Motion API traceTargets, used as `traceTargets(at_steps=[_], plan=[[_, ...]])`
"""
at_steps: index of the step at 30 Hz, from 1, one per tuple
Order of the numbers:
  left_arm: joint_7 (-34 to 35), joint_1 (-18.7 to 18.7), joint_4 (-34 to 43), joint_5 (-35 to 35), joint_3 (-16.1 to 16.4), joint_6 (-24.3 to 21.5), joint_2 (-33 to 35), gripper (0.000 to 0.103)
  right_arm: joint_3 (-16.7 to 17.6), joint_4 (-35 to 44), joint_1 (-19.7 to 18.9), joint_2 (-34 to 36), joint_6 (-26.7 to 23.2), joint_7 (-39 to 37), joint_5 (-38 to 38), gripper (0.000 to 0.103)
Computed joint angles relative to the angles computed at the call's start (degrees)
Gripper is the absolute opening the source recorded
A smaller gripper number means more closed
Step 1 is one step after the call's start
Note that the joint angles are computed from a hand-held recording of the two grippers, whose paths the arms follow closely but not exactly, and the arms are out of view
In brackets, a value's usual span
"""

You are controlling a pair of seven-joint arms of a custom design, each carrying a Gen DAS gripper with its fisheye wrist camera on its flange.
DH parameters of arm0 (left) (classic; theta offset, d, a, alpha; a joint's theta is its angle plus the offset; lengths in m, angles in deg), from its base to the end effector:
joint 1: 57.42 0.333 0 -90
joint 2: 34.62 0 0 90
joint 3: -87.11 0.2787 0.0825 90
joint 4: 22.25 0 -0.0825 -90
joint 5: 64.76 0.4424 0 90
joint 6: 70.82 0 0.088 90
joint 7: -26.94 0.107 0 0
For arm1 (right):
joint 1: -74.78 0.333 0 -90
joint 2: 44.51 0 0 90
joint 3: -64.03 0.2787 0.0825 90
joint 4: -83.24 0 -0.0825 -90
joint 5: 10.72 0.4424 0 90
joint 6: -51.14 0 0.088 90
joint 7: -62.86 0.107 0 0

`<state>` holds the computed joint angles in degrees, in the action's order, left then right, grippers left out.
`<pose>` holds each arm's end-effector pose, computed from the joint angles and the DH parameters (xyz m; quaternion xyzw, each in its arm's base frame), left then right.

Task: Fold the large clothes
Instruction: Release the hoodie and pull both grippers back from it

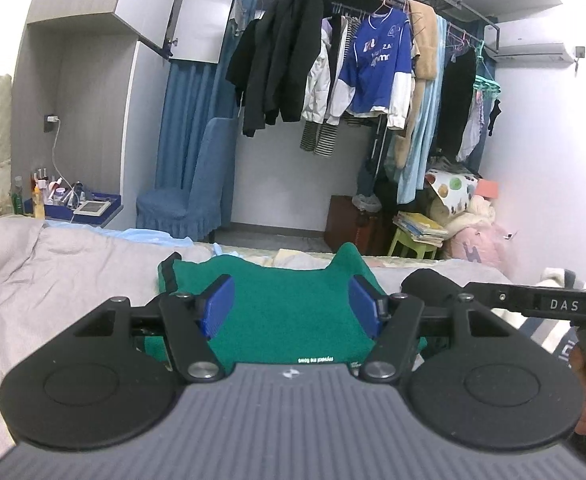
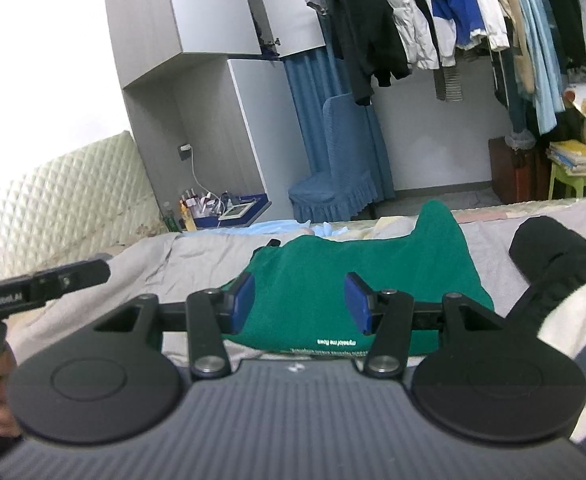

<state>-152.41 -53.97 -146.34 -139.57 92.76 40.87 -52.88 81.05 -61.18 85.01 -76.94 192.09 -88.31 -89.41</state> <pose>0.5538 0.0268 0.5333 -0.2517 0.7684 -0.5821 0.0853 0.4385 0.2251 0.4600 -0.3697 0.7222 -0.4332 0.3924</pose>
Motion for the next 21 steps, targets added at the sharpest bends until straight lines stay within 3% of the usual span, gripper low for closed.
traceTargets(at_steps=[8,14,21], plan=[[0.5,0.8,-2.0,0.1,0.2,1.6,0.6,0.070,1.6,0.7,1.9,1.8,-3.3,-0.6,0.7,0.053],[2.4,1.0,-2.9,-0.4,-0.5,4.9,1.3,0.070,1.4,1.2,3.4,4.0,-4.5,1.9,0.6,0.053],[3.7,0.9,-3.0,-0.5,-0.8,5.5,1.9,0.072,0.7,1.3,5.2,6.1,-6.9,3.0,1.9,0.053]])
